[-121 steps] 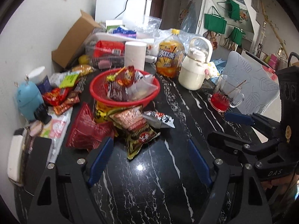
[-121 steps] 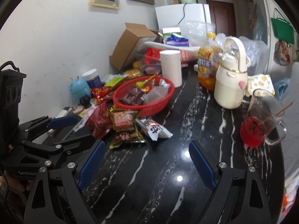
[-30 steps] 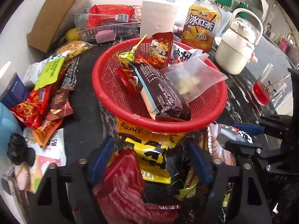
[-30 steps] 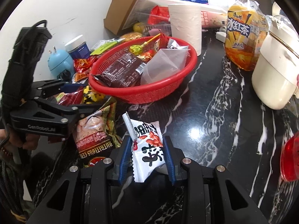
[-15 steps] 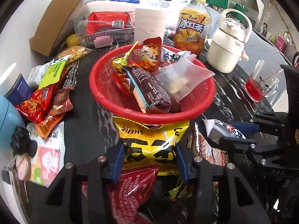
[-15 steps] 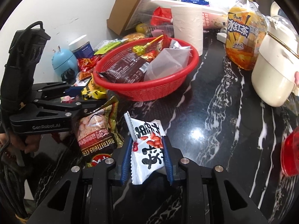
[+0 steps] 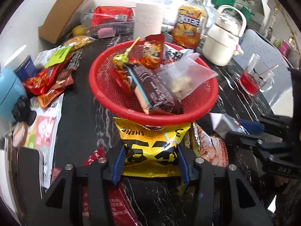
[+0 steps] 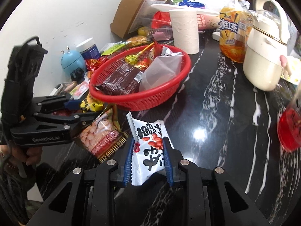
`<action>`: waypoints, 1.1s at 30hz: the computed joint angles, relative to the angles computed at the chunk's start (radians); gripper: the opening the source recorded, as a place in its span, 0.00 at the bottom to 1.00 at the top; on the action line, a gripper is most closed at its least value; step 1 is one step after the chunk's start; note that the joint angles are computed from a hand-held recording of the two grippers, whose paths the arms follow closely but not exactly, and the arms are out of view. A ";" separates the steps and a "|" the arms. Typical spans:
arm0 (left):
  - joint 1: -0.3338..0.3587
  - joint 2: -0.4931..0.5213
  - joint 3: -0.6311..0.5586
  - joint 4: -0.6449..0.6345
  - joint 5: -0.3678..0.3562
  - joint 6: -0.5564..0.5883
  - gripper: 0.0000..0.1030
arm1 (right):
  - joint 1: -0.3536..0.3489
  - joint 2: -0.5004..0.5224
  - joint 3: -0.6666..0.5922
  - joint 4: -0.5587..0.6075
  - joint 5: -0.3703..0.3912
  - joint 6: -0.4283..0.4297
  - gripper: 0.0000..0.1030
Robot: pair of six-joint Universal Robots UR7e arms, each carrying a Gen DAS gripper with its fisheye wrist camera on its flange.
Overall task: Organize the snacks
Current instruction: 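Grasp the yellow-black chip bag with the left gripper while the right gripper holds the white packet, then lift the yellow-black bag and white packet and carry both over the red basket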
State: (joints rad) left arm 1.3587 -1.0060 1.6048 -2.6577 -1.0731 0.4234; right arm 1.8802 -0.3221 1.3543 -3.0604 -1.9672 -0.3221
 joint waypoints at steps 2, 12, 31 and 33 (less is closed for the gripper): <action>-0.003 0.002 0.006 -0.007 0.015 -0.002 0.47 | 0.003 -0.006 0.014 -0.009 -0.002 0.007 0.28; 0.003 -0.014 0.039 -0.033 0.000 -0.010 0.48 | 0.012 -0.027 0.063 -0.052 -0.003 0.015 0.28; -0.050 -0.162 0.190 -0.106 -0.099 0.003 0.47 | 0.041 -0.072 0.156 -0.139 0.035 0.006 0.28; -0.061 -0.171 0.196 -0.114 -0.089 0.008 0.47 | 0.044 -0.079 0.164 -0.151 0.043 0.002 0.28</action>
State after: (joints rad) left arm 1.2975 -1.1770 1.8013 -2.7719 -1.1624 0.4315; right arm 1.9240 -0.4008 1.5183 -3.2109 -1.9245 -0.3204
